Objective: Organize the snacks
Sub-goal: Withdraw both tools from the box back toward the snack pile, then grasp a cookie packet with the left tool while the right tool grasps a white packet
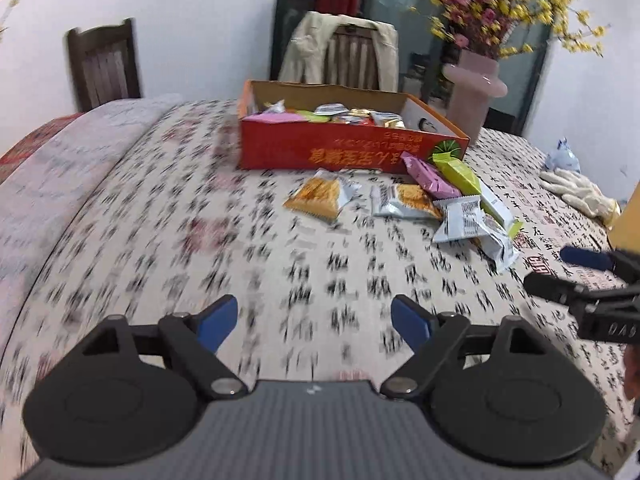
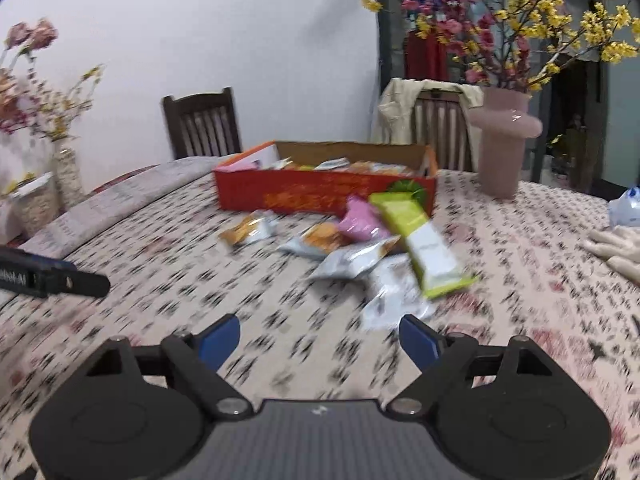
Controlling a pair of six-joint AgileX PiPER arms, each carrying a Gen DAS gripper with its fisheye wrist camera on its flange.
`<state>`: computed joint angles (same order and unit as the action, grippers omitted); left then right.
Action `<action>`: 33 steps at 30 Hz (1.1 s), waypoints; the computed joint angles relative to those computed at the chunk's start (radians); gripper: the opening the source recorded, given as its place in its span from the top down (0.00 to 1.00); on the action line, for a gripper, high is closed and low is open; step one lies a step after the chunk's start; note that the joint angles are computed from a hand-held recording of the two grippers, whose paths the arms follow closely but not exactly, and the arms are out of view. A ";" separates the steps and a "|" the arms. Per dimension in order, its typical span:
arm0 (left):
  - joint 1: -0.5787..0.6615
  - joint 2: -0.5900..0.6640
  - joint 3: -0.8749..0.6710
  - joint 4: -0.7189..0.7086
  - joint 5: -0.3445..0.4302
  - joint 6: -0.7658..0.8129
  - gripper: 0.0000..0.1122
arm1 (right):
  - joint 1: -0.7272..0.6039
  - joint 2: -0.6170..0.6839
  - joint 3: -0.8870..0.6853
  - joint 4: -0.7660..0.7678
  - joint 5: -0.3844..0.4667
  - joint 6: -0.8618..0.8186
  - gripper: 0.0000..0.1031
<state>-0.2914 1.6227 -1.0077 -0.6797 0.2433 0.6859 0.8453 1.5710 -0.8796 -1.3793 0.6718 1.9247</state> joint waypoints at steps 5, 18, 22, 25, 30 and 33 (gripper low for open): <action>0.017 0.224 -0.272 -0.062 0.088 0.156 0.27 | -0.110 0.070 -0.120 0.059 -0.034 -0.150 0.22; 0.033 0.740 -1.026 0.035 0.411 0.064 0.44 | -0.279 0.342 -0.448 0.307 -0.134 -0.512 0.33; 0.037 0.749 -1.014 0.011 0.394 0.113 0.59 | -0.295 0.401 -0.515 0.346 -0.137 -0.563 0.34; 0.048 0.709 -0.949 -0.048 0.385 0.202 0.60 | -0.305 0.437 -0.550 0.377 -0.144 -0.598 0.36; 0.056 0.558 -0.725 -0.142 0.277 0.295 0.60 | -0.298 0.461 -0.570 0.378 -0.135 -0.626 0.56; 0.078 0.458 -0.585 -0.222 0.249 0.315 0.60 | -0.275 0.418 -0.517 0.321 -0.125 -0.568 0.57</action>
